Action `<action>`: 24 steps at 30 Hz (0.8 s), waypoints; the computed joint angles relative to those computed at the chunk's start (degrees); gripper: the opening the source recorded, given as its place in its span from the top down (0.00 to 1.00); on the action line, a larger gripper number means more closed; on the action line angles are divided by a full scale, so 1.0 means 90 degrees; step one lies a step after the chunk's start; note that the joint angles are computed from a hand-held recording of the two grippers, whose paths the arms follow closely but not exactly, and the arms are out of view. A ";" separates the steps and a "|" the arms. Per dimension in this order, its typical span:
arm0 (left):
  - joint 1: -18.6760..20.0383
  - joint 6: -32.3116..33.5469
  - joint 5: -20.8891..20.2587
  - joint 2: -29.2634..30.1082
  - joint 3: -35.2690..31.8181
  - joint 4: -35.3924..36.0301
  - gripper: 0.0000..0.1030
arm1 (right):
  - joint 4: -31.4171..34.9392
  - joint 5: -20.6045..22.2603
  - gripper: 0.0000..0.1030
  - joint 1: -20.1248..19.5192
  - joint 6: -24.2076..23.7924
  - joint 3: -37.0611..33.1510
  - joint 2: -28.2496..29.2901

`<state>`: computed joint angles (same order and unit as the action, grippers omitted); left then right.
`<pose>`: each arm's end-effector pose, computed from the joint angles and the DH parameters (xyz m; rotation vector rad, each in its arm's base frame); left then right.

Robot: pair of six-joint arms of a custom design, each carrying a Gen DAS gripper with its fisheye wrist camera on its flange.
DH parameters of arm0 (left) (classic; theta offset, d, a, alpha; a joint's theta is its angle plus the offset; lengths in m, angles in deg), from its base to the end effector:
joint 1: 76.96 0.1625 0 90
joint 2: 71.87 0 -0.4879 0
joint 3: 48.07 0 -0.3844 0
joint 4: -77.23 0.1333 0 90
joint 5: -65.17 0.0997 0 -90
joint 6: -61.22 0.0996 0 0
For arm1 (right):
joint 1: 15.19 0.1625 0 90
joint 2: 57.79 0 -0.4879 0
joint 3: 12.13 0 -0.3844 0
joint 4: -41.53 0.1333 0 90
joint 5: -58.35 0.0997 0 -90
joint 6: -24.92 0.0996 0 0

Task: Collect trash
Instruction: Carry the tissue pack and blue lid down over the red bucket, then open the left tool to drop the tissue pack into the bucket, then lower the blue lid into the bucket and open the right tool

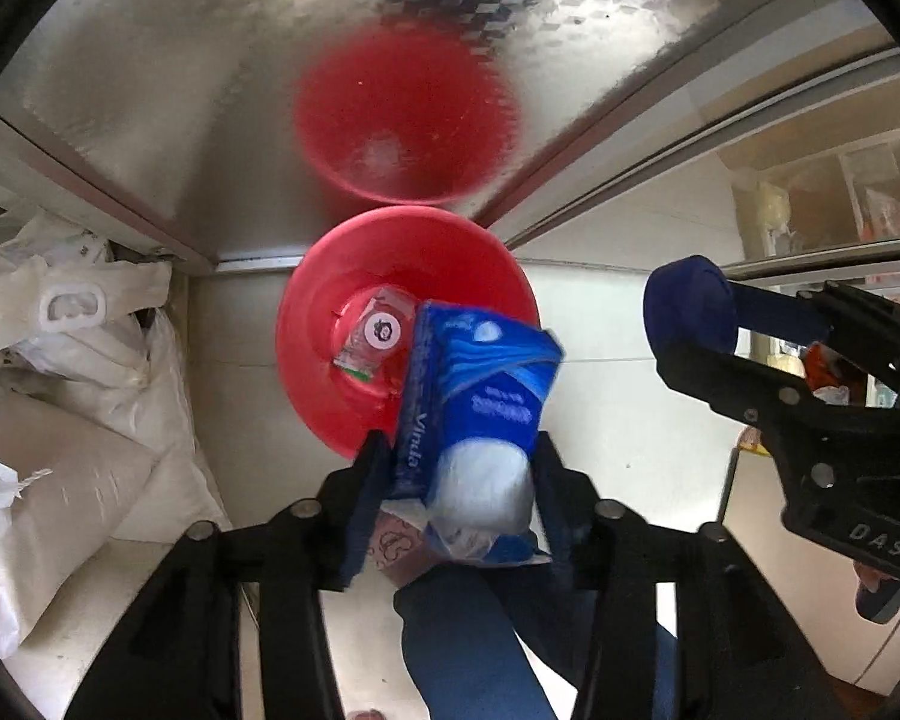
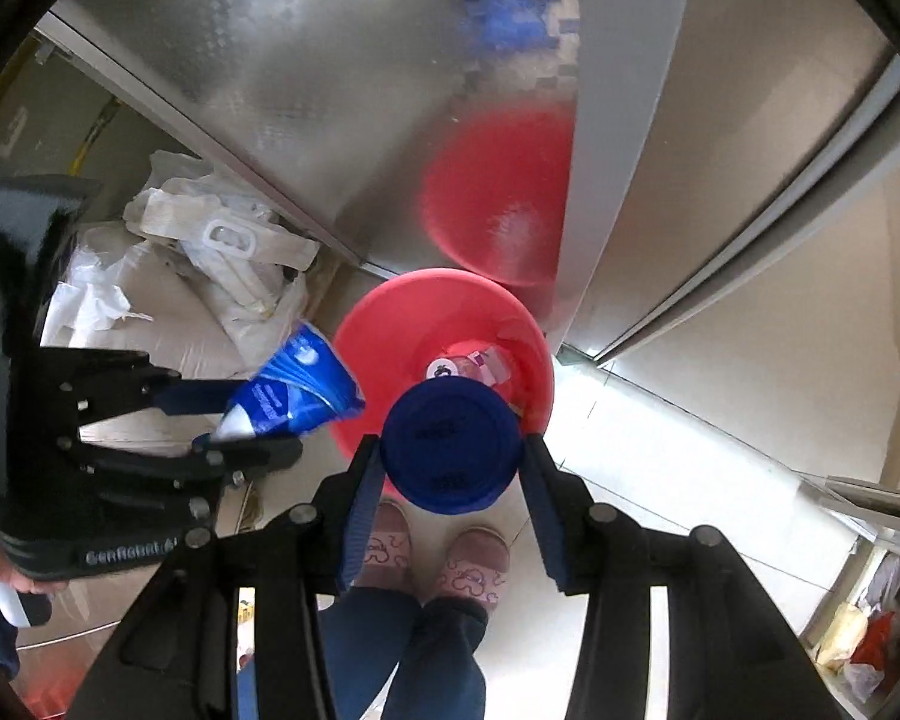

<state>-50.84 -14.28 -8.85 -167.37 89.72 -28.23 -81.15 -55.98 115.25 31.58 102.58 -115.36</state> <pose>-0.1837 -0.2691 0.2591 -0.1770 2.6015 -0.1273 0.4097 -0.3385 0.1275 0.8624 -2.4267 -0.2896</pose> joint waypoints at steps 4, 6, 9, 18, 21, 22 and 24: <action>0.0072 -0.0132 -0.0080 -0.0026 0.0016 -0.0009 0.34 | -0.0109 0.0124 0.58 -0.0091 -0.0197 0.0088 -0.0119; 0.0111 -0.0162 -0.0102 -0.0058 -0.0030 0.0107 0.30 | -0.0114 0.0202 0.58 -0.0119 -0.0236 0.0102 -0.0155; 0.0020 -0.0365 -0.0070 -0.0159 -0.0132 0.0481 0.25 | -0.0122 0.0263 0.58 -0.0153 -0.0252 0.0115 -0.0186; -0.0175 -0.0826 -0.0007 -0.0472 -0.0035 0.0960 0.17 | -0.0036 0.0217 0.58 -0.0108 -0.0161 0.0129 0.0035; -0.0216 -0.0892 -0.0039 -0.0570 0.0059 0.1030 0.14 | -0.0099 0.0336 0.58 -0.0129 -0.0203 0.0200 0.0135; -0.0234 -0.0936 -0.0040 -0.0599 0.0082 0.1072 0.14 | -0.0121 0.0352 0.58 -0.0123 -0.0220 0.0218 0.0168; -0.0246 -0.1025 -0.0059 -0.0663 0.0124 0.1140 0.13 | -0.0159 0.0390 0.58 -0.0126 -0.0258 0.0251 0.0249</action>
